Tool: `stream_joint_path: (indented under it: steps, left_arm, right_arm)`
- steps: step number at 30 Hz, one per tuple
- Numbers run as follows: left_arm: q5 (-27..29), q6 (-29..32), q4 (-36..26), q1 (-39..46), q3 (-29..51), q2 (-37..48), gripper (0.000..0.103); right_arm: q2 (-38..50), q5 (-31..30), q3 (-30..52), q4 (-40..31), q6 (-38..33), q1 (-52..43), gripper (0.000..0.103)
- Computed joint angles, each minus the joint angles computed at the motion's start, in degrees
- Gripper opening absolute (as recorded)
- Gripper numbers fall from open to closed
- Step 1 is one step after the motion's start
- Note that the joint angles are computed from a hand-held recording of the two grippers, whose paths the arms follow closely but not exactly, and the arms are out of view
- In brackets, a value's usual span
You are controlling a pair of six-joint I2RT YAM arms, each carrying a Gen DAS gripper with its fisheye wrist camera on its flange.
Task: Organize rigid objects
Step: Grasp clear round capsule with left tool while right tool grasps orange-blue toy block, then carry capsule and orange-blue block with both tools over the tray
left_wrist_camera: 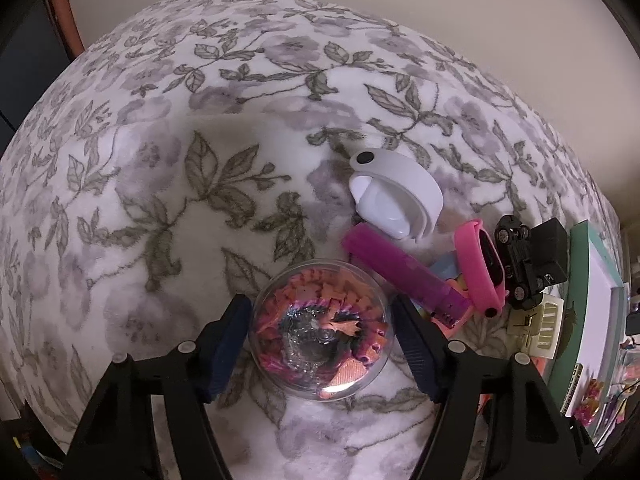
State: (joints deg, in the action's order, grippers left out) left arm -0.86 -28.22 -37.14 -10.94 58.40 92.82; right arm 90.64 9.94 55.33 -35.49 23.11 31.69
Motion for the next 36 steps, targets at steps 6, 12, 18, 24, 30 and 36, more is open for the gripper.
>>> stream_joint_path:
  steps: [6, 12, 18, 24, 30, 36]
  left_arm:
    - [-1.51, -0.98, -1.80, 1.01, -0.04, -0.61, 0.073]
    - [-5.28, -0.85, -3.71, 0.93, -0.06, 1.14, 0.073]
    - [-5.33, -0.31, -3.74, 1.43, -0.22, 0.98, 0.073]
    - [-5.93, -1.41, -4.80, 0.37, 0.60, 1.76, 0.073]
    - [-5.22, -3.06, -5.22, 1.10, 1.87, 1.93, 0.073]
    - [-5.61, -2.77, -6.14, 1.99, 3.46, -2.36, 0.073]
  right_arm:
    - [-0.01, -0.59, 0.34, 0.00, -1.09, -1.31, 0.048]
    - [-0.23, 1.12, 0.19, -0.43, -0.02, 0.36, 0.047]
    - [0.03, 1.95, 0.10, 0.01, 0.10, 0.79, 0.047]
    - [-0.53, 1.12, -0.41, 0.43, 0.45, 0.20, 0.046]
    - [-1.11, -0.77, -0.57, 0.41, 1.31, -1.04, 0.045]
    - [-3.39, -4.29, -1.15, 0.49, 2.44, -4.23, 0.045]
